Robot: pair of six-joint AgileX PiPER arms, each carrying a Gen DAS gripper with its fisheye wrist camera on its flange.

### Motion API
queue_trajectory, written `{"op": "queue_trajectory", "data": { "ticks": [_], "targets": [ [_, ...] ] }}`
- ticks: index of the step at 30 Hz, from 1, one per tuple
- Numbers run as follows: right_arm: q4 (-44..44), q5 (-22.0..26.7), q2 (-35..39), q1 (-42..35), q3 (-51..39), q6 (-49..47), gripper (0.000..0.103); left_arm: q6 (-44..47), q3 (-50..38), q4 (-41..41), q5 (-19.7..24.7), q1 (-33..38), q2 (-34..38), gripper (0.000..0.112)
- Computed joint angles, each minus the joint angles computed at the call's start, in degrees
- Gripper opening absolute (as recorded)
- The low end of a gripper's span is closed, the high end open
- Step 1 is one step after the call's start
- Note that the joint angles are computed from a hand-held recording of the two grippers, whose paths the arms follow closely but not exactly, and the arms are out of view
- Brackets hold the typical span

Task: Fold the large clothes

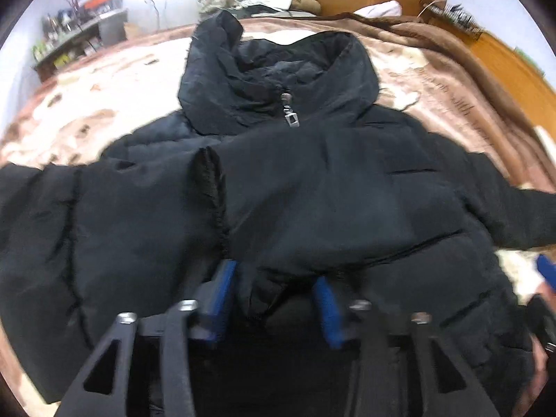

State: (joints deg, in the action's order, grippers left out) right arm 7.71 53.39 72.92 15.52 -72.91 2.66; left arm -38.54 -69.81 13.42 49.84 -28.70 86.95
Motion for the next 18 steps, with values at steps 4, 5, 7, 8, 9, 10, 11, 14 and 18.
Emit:
{"op": "queue_trajectory", "data": {
  "ticks": [4, 5, 7, 8, 9, 10, 11, 14, 18],
  "targets": [
    [0.9, 0.1, 1.4, 0.2, -0.9, -0.9, 0.099, 0.5, 0.6, -0.6, 0.3, 1.1, -2.6, 0.068],
    [0.8, 0.2, 2.2, 0.4, -1.5, -1.0, 0.099, 0.7, 1.3, -1.1, 0.1, 1.5, -3.7, 0.069],
    [0.8, -0.2, 3.7, 1.3, -2.5, -1.1, 0.099, 1.6, 2.6, -3.4, 0.6, 3.2, -6.8, 0.071],
    [0.7, 0.2, 4.9, 2.0, -3.6, -0.8, 0.099, 2.7, 2.5, -4.6, 0.8, 4.1, -7.5, 0.072],
    [1.6, 0.0, 5.7, 2.1, -4.2, -1.4, 0.099, 3.7, 3.0, -5.5, 1.2, 5.1, -9.2, 0.073],
    [2.3, -0.2, 6.6, 2.5, -4.8, -1.7, 0.099, 3.5, 3.2, -4.9, 1.9, 5.3, -10.4, 0.076],
    [2.3, -0.5, 7.9, 3.3, -5.9, -1.4, 0.099, 3.7, 3.0, -3.9, 3.2, 5.4, -12.1, 0.077],
    [5.1, -0.5, 12.0, 4.7, -8.8, -2.7, 0.099, 5.7, 2.8, -4.6, 5.3, 7.8, -15.8, 0.077],
    [10.9, -2.4, 17.3, 6.1, -11.3, -6.3, 0.099, 11.4, 2.2, -9.2, 9.8, 17.3, -20.3, 0.079]
  ]
}}
